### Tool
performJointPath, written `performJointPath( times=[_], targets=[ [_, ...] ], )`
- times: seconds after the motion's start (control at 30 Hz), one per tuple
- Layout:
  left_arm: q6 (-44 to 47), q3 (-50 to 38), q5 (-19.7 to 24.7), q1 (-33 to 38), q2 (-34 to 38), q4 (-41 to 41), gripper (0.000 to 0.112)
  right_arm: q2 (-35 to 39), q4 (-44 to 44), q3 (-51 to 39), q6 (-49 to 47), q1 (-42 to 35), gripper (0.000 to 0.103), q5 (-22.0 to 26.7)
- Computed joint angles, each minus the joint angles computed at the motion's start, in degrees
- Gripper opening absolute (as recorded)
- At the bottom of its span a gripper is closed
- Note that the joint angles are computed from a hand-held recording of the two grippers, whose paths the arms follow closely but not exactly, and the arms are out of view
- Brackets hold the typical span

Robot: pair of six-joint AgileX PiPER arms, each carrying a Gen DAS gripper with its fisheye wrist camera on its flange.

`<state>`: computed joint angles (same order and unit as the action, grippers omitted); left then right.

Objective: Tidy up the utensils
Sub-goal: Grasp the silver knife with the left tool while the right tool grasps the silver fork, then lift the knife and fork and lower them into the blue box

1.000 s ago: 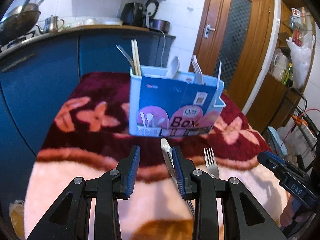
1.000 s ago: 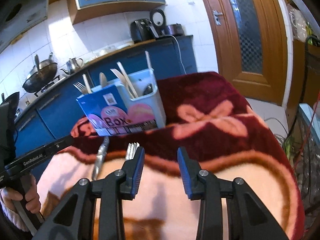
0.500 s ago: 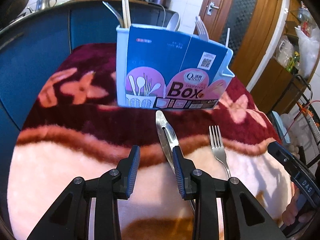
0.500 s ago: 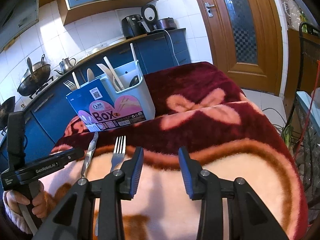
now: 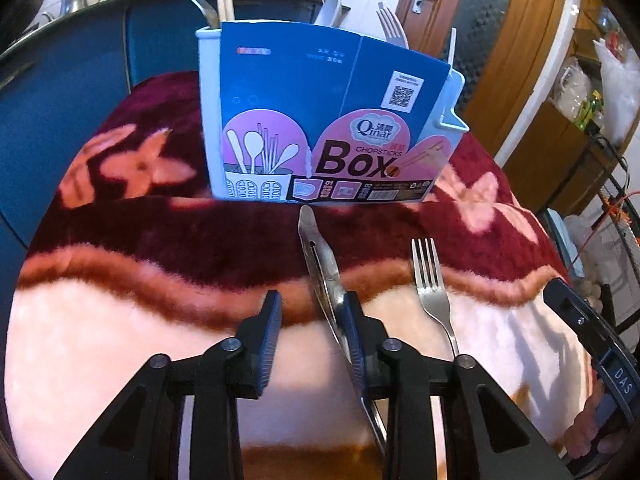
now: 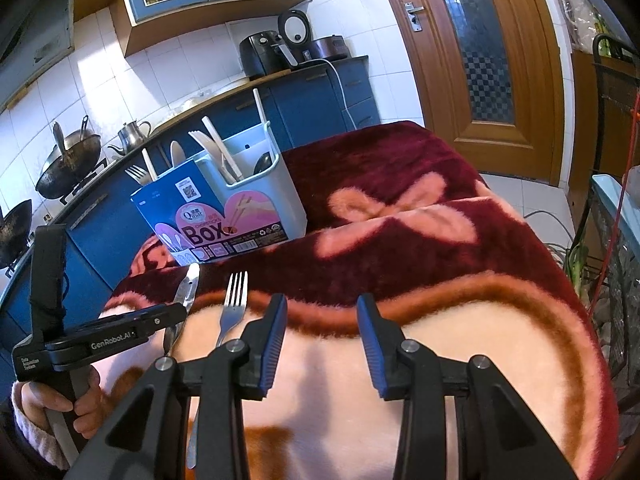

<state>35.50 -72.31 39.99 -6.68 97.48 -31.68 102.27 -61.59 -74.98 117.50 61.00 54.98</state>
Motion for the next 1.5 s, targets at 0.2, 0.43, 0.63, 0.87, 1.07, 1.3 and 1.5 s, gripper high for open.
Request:
performJointPath(
  times=[0.2, 0.43, 0.63, 0.87, 1.07, 1.3, 1.5],
  targets=[
    [1.56, -3.53, 6.18, 1.07, 2.22, -2.88, 0.008, -0.15, 0.17, 0.08, -0.1, 0.03, 0.039, -0.43],
    [3.21, -5.52, 10.37, 3.84, 4.12, -7.91, 0.005, 0.48, 1.01, -1.29, -2.03, 0.1, 0.039, -0.21],
    [9.06, -1.83, 9.48, 7.17, 1.26, -15.13, 0.002, 1.89, 2.82, -4.15, -6.33, -0.58, 0.039, -1.01],
    [17.24, 1.88, 5.85, 11.85, -3.57, -22.71, 0.002, 5.05, 8.38, -10.0, -17.2, -3.6, 0.043, -5.85],
    [22.26, 2.67, 5.57, 15.21, -4.53, -27.56, 0.002, 9.5, 17.62, -17.29, -31.82, -7.75, 0.044, -8.87],
    [25.3, 3.19, 6.67, 17.42, -4.62, -31.23, 0.002, 13.05, 29.7, -22.29, -45.98, -13.55, 0.044, -13.18],
    [26.51, 3.73, 7.02, 18.21, -4.89, -32.93, 0.002, 15.8, 37.18, -26.1, -55.03, -16.28, 0.045, -15.44]
  ],
)
